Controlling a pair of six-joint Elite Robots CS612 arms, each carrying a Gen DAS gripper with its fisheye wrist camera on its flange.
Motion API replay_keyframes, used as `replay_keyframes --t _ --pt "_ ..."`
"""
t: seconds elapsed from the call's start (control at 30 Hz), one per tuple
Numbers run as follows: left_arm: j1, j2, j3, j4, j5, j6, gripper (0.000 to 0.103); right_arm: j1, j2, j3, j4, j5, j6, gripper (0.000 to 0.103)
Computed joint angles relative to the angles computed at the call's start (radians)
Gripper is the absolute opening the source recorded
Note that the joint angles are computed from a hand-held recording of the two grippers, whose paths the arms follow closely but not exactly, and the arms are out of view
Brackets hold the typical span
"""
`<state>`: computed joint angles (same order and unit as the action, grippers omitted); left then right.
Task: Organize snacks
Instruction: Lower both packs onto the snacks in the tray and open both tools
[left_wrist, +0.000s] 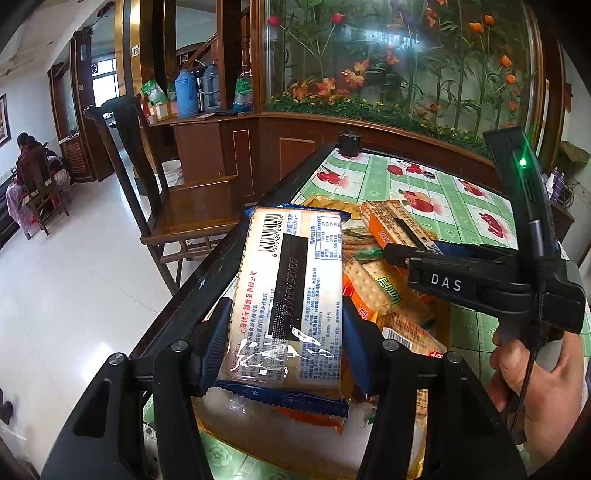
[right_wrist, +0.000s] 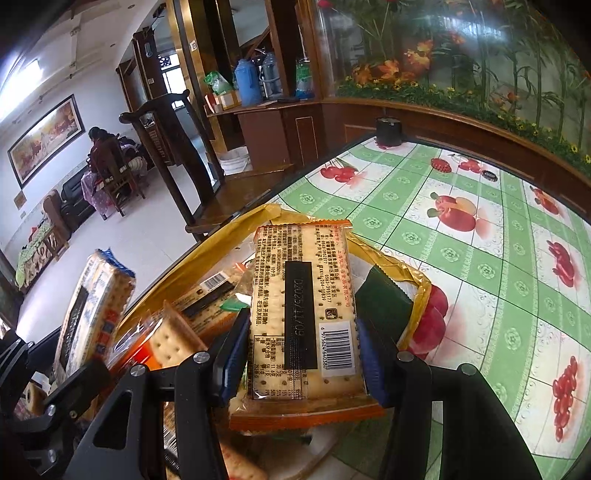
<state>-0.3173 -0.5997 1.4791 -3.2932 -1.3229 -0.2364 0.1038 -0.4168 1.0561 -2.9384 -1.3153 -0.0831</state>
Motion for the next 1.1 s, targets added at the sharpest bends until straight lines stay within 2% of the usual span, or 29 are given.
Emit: replay_keyframes --t 0.37,0.6,0.67,0.8,0.93,1.1 --pt "0.002 -0.001 -0.005 0.006 0.008 -0.007 0.055 0.004 0.025 -0.049 0.041 0.017 -0.013 0.056" --pt "-0.001 -0.003 -0.003 0.001 0.011 -0.011 0.055 0.003 0.020 -0.037 0.034 0.014 -0.010 0.058" --pt "-0.001 -0.005 -0.004 0.002 0.007 -0.010 0.055 0.001 0.014 -0.026 0.021 0.017 -0.004 0.059" --pt "-0.003 -0.008 -0.001 -0.007 0.002 -0.005 0.055 -0.004 -0.010 0.023 -0.047 0.011 0.014 0.068" --pt "-0.002 -0.012 0.005 -0.017 -0.006 -0.002 0.055 -0.010 -0.042 0.097 -0.119 0.013 0.016 0.068" --pt "-0.005 -0.014 0.008 -0.023 -0.012 0.003 0.055 0.011 -0.061 0.155 -0.145 -0.069 -0.069 0.068"
